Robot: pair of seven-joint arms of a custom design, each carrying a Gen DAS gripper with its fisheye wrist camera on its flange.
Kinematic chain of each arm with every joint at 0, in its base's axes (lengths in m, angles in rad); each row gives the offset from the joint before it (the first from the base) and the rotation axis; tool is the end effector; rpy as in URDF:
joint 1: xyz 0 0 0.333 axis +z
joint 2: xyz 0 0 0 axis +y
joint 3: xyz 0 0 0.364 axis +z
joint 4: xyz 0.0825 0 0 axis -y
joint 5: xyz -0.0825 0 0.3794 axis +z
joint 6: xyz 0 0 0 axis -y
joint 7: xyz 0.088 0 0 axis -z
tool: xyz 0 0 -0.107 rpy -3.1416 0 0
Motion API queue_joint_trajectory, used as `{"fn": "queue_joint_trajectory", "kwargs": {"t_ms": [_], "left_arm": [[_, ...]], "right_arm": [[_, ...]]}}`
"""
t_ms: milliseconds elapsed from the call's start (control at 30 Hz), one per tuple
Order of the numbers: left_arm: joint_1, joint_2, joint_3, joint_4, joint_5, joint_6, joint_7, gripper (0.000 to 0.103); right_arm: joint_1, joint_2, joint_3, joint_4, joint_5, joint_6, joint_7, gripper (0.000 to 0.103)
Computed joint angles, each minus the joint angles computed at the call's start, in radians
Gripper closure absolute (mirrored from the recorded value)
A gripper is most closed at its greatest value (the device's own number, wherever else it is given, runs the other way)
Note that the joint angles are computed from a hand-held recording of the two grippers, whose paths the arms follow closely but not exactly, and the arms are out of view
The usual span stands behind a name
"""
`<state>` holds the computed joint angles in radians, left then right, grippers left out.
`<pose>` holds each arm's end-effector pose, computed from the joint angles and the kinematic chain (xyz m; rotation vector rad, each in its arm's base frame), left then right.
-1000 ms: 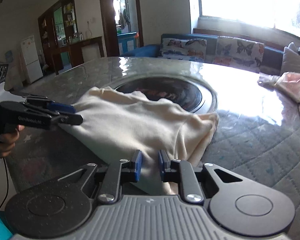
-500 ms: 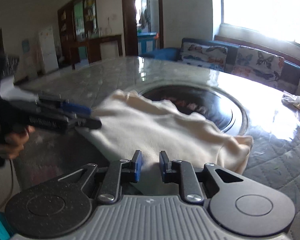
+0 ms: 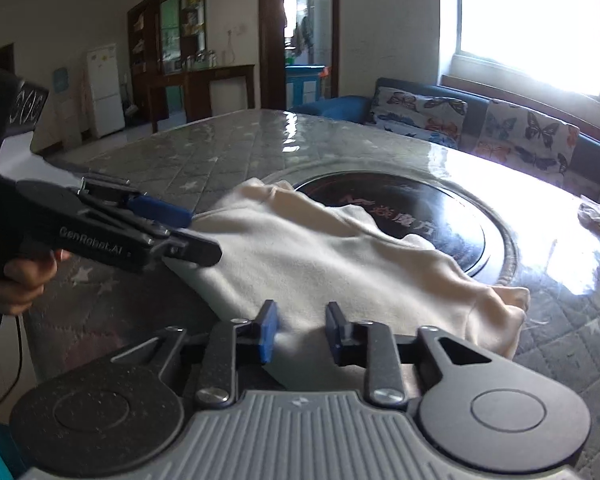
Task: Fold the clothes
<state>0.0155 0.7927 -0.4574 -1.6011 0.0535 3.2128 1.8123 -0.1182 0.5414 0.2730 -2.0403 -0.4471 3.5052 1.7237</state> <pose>0.7352 -0.2438 0.3419 -1.3271 2.1469 -1.1275 0.6476 0.1279 0.3422 -1.8836 1.2581 -0.6279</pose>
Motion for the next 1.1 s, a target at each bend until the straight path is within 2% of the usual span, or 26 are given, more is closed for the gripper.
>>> {"fn": "queue_joint_trajectory", "kwargs": {"t_ms": [33, 67, 133, 233, 333, 467, 533, 600, 733, 833, 933, 1100], "left_arm": [[-0.005, -0.003, 0.005, 0.000, -0.002, -0.003, -0.004, 0.029], [-0.014, -0.008, 0.015, 0.000, -0.006, -0.004, -0.011, 0.026], [-0.041, -0.021, 0.049, -0.003, -0.019, 0.003, -0.036, 0.014], [-0.061, -0.036, 0.078, -0.012, -0.028, 0.015, -0.066, 0.010], [-0.102, -0.052, 0.137, -0.015, -0.037, 0.015, -0.106, 0.002], [-0.159, -0.060, 0.216, -0.002, -0.047, -0.015, -0.161, 0.000], [-0.186, -0.061, 0.253, 0.007, -0.054, -0.040, -0.194, 0.000], [-0.209, -0.061, 0.286, 0.017, -0.058, -0.070, -0.228, 0.000], [-0.235, -0.060, 0.327, 0.037, -0.054, -0.126, -0.290, 0.000], [-0.249, -0.061, 0.350, 0.049, -0.042, -0.163, -0.332, 0.000], [-0.233, -0.056, 0.333, 0.066, -0.040, -0.206, -0.359, 0.000], [-0.239, -0.060, 0.342, 0.072, -0.017, -0.231, -0.392, 0.000]], "right_arm": [[0.007, -0.002, -0.008, -0.004, 0.009, 0.017, 0.000, 0.059], [0.015, -0.003, -0.017, -0.007, 0.016, 0.035, 0.002, 0.058], [0.026, -0.002, -0.031, -0.006, 0.021, 0.050, 0.010, 0.054], [0.046, 0.004, -0.051, 0.001, 0.029, 0.062, 0.017, 0.045], [0.053, 0.013, -0.057, 0.008, 0.025, 0.069, 0.026, 0.037], [0.072, 0.021, -0.074, 0.015, 0.032, 0.072, 0.026, 0.031], [0.080, 0.026, -0.080, 0.021, 0.037, 0.068, 0.023, 0.019], [0.084, 0.031, -0.081, 0.027, 0.039, 0.059, 0.018, 0.018], [0.083, 0.035, -0.079, 0.030, 0.042, 0.050, 0.008, 0.009], [0.065, 0.039, -0.059, 0.036, 0.029, 0.033, 0.005, 0.000], [0.060, 0.037, -0.052, 0.035, 0.030, 0.022, 0.000, 0.000], [0.061, 0.038, -0.047, 0.040, 0.042, -0.001, -0.016, 0.000]]}}
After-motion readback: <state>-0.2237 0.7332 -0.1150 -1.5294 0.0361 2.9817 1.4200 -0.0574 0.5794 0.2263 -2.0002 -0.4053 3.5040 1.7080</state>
